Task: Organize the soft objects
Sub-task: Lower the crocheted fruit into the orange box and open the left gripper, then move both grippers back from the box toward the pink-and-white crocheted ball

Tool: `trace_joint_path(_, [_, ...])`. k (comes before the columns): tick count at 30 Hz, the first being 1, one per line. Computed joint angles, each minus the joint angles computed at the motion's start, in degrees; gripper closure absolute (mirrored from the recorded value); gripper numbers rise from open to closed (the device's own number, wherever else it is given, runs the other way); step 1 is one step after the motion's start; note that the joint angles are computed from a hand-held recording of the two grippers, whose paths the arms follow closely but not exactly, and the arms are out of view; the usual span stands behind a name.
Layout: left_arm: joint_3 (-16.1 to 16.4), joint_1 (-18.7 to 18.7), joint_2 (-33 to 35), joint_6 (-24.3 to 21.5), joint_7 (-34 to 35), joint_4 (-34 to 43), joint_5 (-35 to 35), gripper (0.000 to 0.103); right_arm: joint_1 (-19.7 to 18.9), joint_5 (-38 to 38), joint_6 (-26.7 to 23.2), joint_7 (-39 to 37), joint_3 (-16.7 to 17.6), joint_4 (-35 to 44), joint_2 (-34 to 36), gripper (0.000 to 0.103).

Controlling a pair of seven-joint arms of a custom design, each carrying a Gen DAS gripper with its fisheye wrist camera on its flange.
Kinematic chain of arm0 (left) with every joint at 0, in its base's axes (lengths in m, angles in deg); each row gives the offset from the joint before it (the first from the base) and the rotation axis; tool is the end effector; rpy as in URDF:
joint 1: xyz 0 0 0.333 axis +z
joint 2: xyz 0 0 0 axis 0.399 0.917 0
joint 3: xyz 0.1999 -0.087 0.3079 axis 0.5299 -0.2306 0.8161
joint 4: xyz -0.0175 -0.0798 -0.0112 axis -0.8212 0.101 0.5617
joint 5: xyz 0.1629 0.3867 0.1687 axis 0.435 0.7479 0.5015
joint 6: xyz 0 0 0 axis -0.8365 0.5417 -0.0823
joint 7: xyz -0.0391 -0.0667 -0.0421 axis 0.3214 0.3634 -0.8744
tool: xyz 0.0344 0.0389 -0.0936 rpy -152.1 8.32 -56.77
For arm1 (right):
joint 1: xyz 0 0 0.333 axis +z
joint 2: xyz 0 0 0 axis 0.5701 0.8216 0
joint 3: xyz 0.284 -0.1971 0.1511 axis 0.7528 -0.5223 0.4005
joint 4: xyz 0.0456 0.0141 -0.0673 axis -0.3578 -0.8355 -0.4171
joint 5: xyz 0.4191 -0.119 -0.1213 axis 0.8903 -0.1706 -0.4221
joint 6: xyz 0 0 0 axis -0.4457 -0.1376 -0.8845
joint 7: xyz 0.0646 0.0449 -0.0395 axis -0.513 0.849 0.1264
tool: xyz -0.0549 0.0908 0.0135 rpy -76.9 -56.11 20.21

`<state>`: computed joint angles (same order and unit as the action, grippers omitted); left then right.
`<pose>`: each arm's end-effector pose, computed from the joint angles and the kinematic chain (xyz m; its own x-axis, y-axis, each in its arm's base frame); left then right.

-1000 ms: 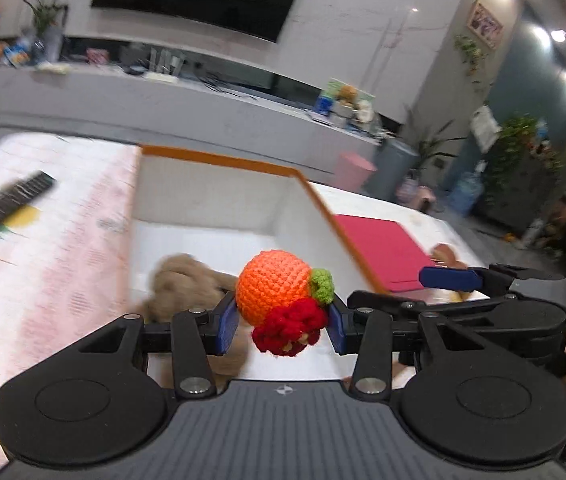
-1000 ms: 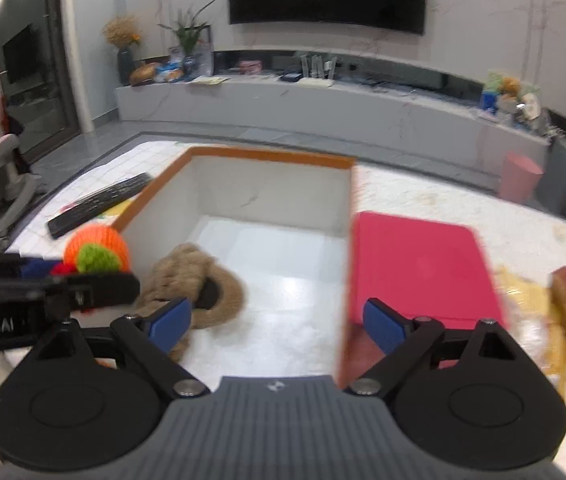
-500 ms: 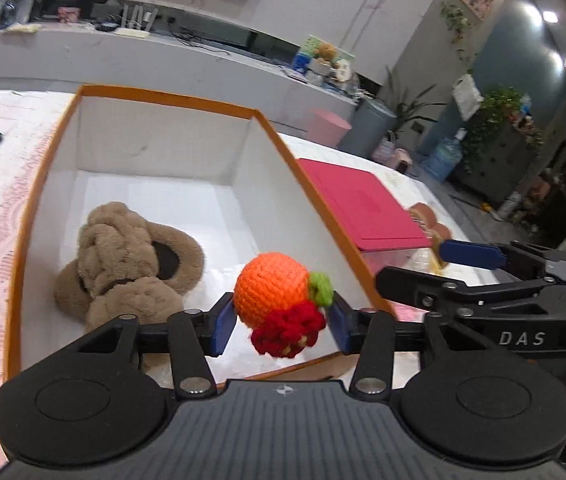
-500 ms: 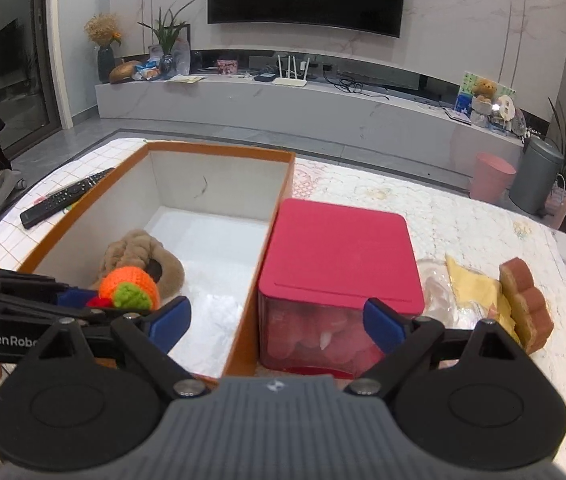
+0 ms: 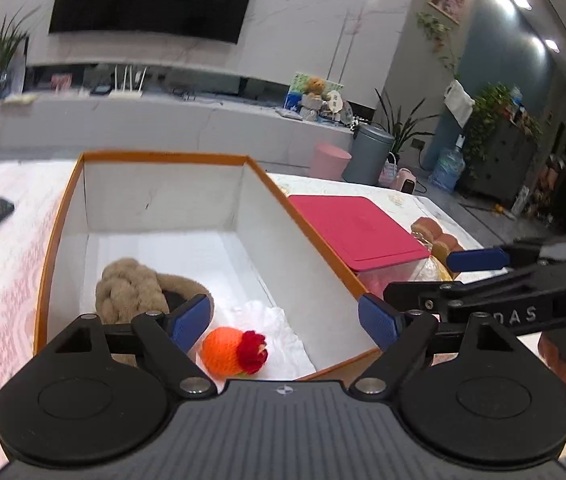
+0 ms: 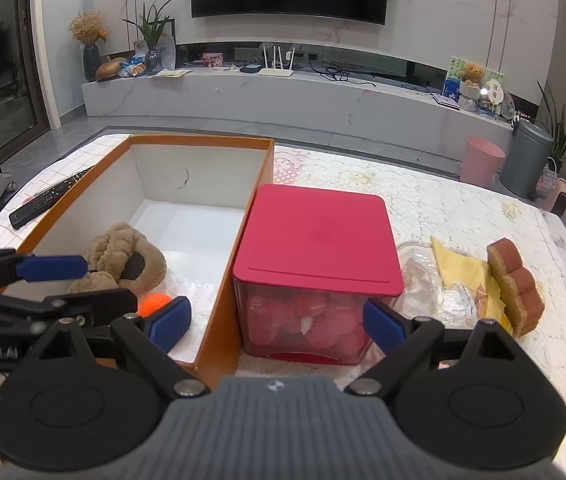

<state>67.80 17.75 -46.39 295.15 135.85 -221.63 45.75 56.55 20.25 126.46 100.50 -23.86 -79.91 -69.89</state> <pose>0.4350 -0.1119 0.4012 -0.0838 -0.9713 0.2228 -0.5549 -0.1402 -0.8200 0.5355 0.1676 0.4379 0.5026 -0.8645 -0.0052 -0.5763 -0.3305 -0.7474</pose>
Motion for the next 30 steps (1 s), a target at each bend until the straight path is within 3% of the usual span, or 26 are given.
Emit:
trace_joint_path(5, [0.17,-0.42,-0.33,0.94,-0.43,-0.24,0.27,0.004,-0.18,-3.70,0.64,2.67,-0.14,-0.93,-0.69,0.012])
trace_joint_path(8, [6.08,-3.16,-0.82,0.44,-7.45,-0.07,10.40,0.004,-0.07,-6.21,0.70,4.48,-0.70,-1.48,-1.28,0.012])
trace_joint_path(9, [6.12,-2.96,-1.03,0.77,-7.88,-0.22,11.50,0.004,-0.04,-7.31,0.76,5.16,-0.87,-1.72,-1.49,0.012])
trace_joint_path(11, [1.79,-0.54,-1.52,1.65,-4.19,-0.73,6.47,0.004,0.07,-9.63,1.19,6.39,-1.29,-2.27,-1.96,0.012])
trace_joint_path(13, [-0.48,0.39,-1.87,2.39,-1.52,-1.03,3.07,0.004,0.24,-12.14,1.52,7.64,-1.84,-2.88,-2.40,0.012])
trace_joint_path(15, [-0.77,0.21,-2.16,3.01,-0.20,-1.27,2.44,0.000,0.25,-15.26,1.82,9.52,-2.41,-3.62,-2.95,0.012])
trace_joint_path(23, [-2.35,-1.32,-2.95,6.36,1.42,-1.79,-0.56,0.000,0.84,-26.25,1.96,15.36,-6.27,-6.65,-6.14,0.012])
trace_joint_path(30, [-6.67,-2.76,-2.77,7.70,5.81,-1.11,-8.17,0.000,3.44,-27.67,1.76,16.23,-12.67,-8.49,-8.32,0.011])
